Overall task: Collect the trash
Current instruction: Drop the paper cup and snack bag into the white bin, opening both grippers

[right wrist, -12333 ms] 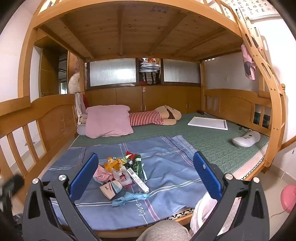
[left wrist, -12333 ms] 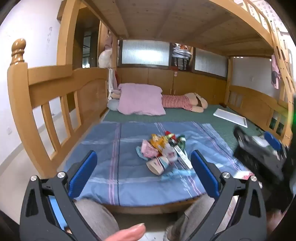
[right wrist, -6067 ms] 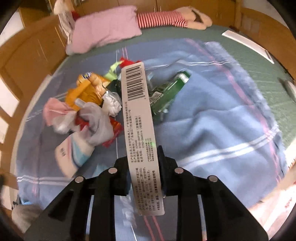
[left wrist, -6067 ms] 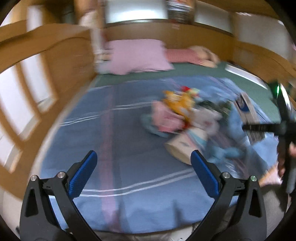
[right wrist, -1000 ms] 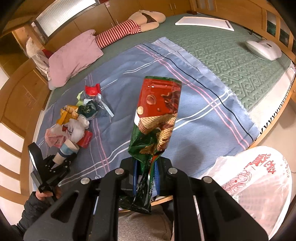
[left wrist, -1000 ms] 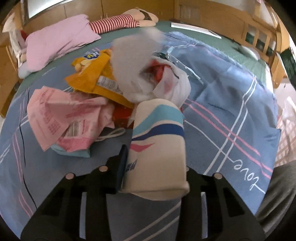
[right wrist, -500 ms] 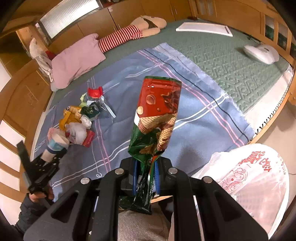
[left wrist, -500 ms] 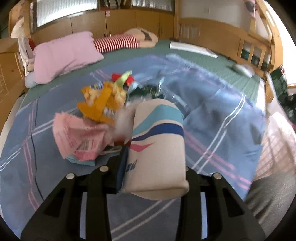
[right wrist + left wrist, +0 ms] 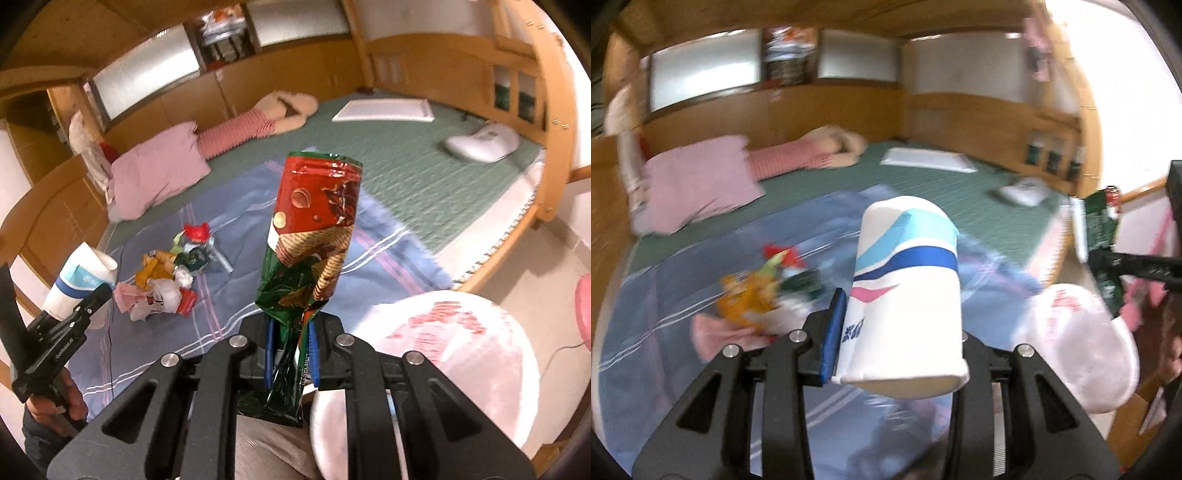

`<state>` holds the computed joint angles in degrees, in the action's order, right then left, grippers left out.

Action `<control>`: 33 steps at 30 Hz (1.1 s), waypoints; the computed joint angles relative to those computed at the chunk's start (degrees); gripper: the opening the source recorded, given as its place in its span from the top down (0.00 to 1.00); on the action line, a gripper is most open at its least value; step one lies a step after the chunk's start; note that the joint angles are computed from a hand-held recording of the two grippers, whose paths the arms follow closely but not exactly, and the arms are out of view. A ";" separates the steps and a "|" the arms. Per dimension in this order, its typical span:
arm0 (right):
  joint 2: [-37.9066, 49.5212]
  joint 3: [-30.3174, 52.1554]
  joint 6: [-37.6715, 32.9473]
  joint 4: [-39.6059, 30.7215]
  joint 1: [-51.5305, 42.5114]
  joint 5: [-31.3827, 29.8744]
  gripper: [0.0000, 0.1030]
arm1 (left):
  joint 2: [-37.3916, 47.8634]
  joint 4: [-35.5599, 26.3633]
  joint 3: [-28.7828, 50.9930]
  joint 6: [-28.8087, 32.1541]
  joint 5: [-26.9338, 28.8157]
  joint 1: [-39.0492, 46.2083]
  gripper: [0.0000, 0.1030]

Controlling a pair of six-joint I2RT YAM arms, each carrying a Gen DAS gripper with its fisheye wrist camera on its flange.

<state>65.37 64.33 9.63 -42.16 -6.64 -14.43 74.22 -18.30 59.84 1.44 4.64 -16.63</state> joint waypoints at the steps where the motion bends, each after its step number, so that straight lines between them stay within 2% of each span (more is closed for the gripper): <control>1: -2.40 -0.32 -1.03 -1.51 -2.03 -0.28 0.85 | -0.20 0.22 0.25 -0.88 -0.95 -2.70 0.64; 4: -7.74 -0.58 -3.90 -6.17 -9.35 -2.54 0.85 | 0.06 0.77 1.71 -3.10 -3.49 -11.64 0.64; 7: -11.40 -0.48 -8.58 -10.91 -19.67 -7.56 0.84 | 2.47 1.79 3.61 -5.97 -5.65 -20.24 0.64; 15: -13.16 -0.52 -23.65 -20.61 -45.31 -20.48 0.84 | 17.11 3.00 12.81 -10.04 -10.41 -35.82 0.64; 18: -11.88 -0.62 -28.19 -22.44 -52.36 -23.63 0.84 | 22.34 2.74 16.35 -10.70 -12.15 -38.85 0.64; 23: -9.41 0.21 -34.21 -24.98 -60.00 -26.95 0.84 | 29.53 1.50 21.61 -12.36 -11.99 -39.86 0.61; 27: -8.18 0.29 -37.18 -25.84 -63.16 -28.27 0.84 | 31.15 0.98 22.86 -12.30 -12.53 -40.10 0.58; 31: -6.98 0.12 -38.94 -26.54 -64.91 -28.98 0.84 | 31.67 0.55 23.57 -11.96 -13.40 -40.36 0.52; 33: -6.91 -0.23 -39.02 -26.42 -64.74 -28.95 0.84 | 31.66 0.54 23.66 -12.00 -14.25 -40.32 0.41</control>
<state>58.46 64.10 -29.39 -68.58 -71.38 -43.39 105.88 -17.75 83.50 -10.56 -9.61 -56.95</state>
